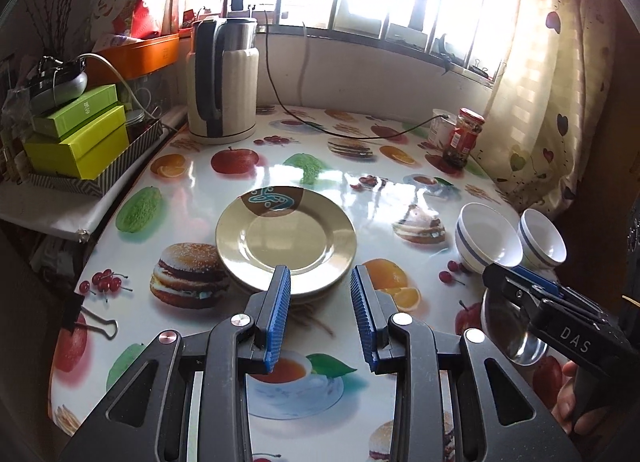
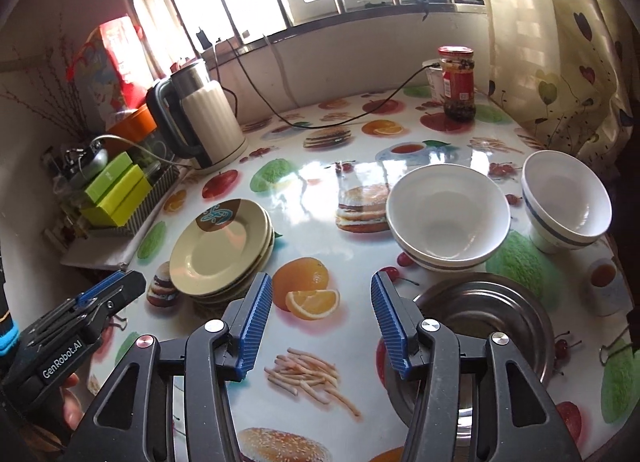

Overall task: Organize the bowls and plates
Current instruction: 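Bring both tools to the rim of a white bowl beside the steel bowl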

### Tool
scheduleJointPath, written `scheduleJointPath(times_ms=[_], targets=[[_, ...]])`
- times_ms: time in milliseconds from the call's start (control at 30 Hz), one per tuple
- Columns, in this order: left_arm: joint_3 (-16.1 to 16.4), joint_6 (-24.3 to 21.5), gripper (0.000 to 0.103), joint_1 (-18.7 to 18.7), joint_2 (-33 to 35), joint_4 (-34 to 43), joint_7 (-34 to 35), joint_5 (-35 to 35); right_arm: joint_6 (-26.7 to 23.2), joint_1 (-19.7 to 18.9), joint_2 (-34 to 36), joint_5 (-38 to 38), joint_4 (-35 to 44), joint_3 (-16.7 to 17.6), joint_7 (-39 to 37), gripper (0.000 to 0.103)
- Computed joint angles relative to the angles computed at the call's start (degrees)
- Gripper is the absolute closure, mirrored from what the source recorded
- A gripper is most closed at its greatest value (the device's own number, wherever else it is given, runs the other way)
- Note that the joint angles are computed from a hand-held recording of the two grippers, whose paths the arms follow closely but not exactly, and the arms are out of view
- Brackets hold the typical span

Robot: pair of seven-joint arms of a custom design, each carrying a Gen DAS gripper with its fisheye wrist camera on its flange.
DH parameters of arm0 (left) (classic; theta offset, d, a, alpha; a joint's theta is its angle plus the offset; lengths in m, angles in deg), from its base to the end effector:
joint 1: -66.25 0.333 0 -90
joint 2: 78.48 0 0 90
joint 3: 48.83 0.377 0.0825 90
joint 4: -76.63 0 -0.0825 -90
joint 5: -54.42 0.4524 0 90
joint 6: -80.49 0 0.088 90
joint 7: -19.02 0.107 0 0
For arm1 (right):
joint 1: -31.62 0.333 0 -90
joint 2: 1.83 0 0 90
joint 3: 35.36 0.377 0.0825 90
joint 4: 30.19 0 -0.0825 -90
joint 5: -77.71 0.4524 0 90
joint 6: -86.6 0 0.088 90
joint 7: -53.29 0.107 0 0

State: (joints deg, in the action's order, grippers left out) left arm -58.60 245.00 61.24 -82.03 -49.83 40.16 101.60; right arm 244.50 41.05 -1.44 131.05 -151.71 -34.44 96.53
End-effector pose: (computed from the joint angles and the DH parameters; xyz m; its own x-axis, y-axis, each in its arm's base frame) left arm 0.5797 -0.1972 0.5001 0.1535 -0.9774 0.1456 -0.6570 -0.2110 -0.7238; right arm 0.6336 0.0820 0.4913 0.3234 -0.9071 -0.2694 -0.7295 -0.0577 -0.6815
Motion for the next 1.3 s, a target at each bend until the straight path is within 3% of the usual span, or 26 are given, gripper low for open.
scheduleJointPath(times_ms=[533,767,867,1067,1300], targets=[[-0.8,2.5,0.071,-3.3,6.1,6.5,7.5,-4.6,2.4,-3.1,0.0,-2.1,0.3,-2.3,1.9,0.051],[-1.6,3.8,0.071,-3.8,11.1,11.4,16.3,-13.6,1.0,-5.0,3.3,-2.9,3.8,-2.4,1.9,0.051],[-4.0,4.2,0.071,-2.5,14.0,14.1,23.8,-20.9,0.5,-5.9,4.8,-3.5,5.2,-2.6,2.6,0.051],[-6.0,2.0,0.071,-2.1,19.6,20.2,31.7,-27.8,-1.0,-7.4,7.8,-5.4,8.3,-2.4,3.0,0.051],[-6.7,-1.6,0.071,-2.8,25.4,27.6,36.7,-29.6,-2.1,-8.0,11.1,-7.0,11.9,-1.7,3.5,0.051]])
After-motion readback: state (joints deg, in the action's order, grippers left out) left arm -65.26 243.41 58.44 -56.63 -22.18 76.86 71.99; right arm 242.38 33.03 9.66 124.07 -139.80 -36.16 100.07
